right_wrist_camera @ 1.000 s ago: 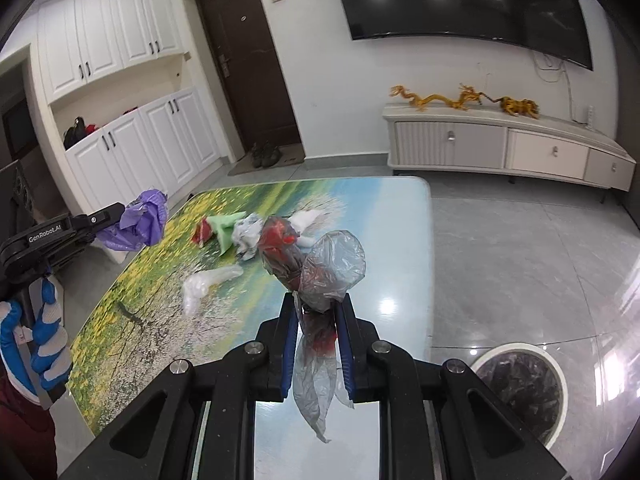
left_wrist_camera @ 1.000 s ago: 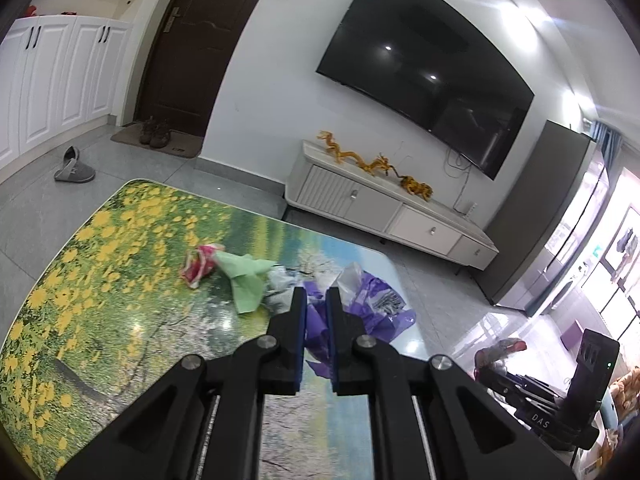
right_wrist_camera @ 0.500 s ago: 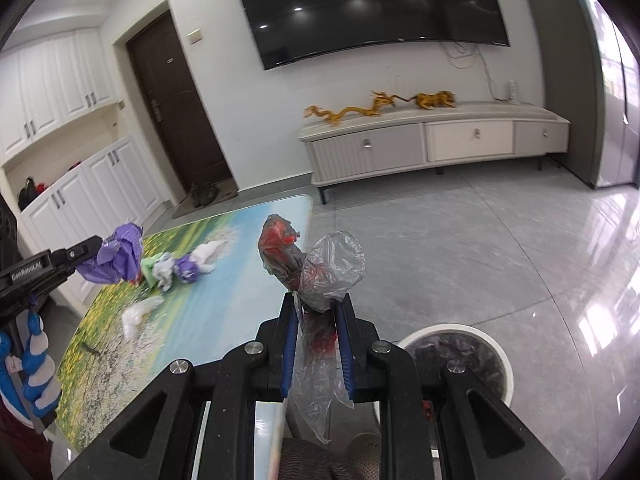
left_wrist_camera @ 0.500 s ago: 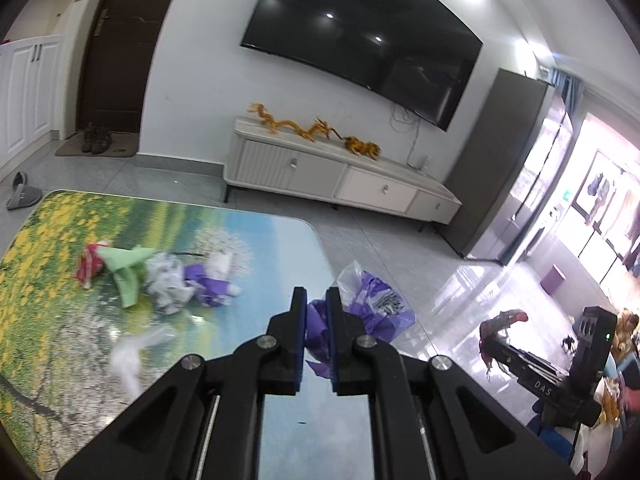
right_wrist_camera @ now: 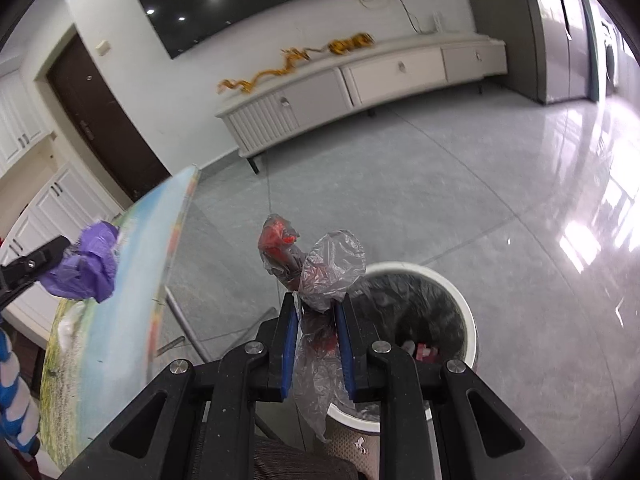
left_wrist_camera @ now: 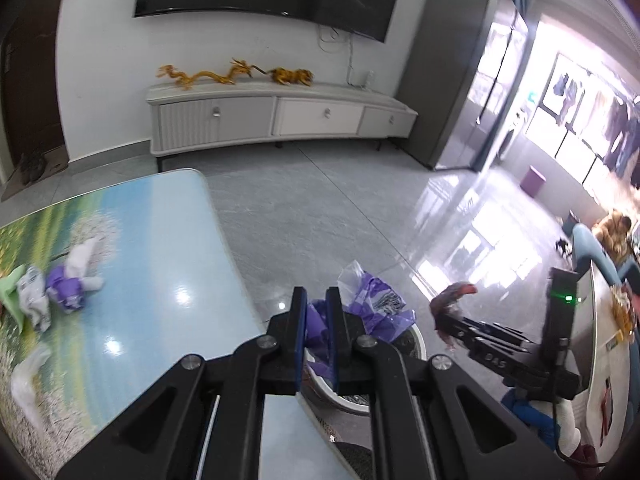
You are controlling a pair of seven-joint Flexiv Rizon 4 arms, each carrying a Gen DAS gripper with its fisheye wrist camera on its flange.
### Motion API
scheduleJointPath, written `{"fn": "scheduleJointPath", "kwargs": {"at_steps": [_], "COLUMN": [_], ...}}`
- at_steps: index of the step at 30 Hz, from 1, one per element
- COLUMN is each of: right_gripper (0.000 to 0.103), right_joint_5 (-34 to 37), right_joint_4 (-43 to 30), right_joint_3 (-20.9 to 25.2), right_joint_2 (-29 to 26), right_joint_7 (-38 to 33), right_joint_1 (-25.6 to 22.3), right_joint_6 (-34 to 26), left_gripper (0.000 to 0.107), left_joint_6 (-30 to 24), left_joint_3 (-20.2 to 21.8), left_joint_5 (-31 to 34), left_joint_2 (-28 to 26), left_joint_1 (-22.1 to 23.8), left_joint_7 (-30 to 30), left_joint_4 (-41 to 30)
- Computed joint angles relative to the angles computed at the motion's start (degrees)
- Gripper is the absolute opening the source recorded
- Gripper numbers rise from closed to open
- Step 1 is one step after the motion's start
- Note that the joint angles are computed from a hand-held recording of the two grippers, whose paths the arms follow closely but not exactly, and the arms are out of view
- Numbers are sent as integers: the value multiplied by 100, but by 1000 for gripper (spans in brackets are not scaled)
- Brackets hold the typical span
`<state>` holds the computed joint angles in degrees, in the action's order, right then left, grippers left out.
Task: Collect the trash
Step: 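Carry the purple bag and clear bag with both tools over the trash bin, then open the right tool over the bin while the left tool opens to drop the purple bag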
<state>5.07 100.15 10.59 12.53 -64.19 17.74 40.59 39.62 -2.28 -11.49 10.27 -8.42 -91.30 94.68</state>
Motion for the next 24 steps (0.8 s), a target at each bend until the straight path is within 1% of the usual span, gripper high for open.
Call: {"fn": "scheduleJointPath", "kwargs": {"at_steps": [2, 6, 9, 11, 17, 19, 21, 22, 24], "right_gripper": [18, 18, 18, 21, 23, 27, 35, 41, 45], "right_joint_5": [84, 265, 398, 522, 680, 662, 611, 576, 517], "right_joint_4": [56, 74, 82, 134, 152, 145, 161, 161, 190], "right_joint_3": [-69, -161, -191, -224, -241, -244, -228, -224, -212], "right_joint_2": [-90, -273, -411, -466, -659, -700, -707, -717, -700], "right_joint_7": [-22, -126, -212, -310, -279, -279, -232, -202, -122], "right_joint_1": [-28, -85, -127, -179, -293, -328, -356, -367, -392], "right_joint_6": [-82, -225, -310, -347, -417, -479, -532, -553, -584], "left_gripper": [9, 9, 9, 9, 9, 9, 10, 10, 11], "left_joint_6": [-96, -320, -530, -702, -996, -1050, -1023, -1041, -1061], "left_joint_3": [-122, -233, -269, -300, -322, -324, -323, -323, -327], "left_joint_5": [81, 219, 292, 398, 564, 544, 439, 382, 261], "left_joint_2": [-233, -606, -874, -1079, -1590, -1731, -1837, -1894, -1966], "left_joint_1": [-17, -96, -166, -215, -383, -434, -474, -485, -514], "left_joint_7": [6, 20, 27, -1, -101, -134, -161, -160, -192], "left_joint_4": [-193, -499, -687, -828, -1129, -1218, -1240, -1259, -1268]}}
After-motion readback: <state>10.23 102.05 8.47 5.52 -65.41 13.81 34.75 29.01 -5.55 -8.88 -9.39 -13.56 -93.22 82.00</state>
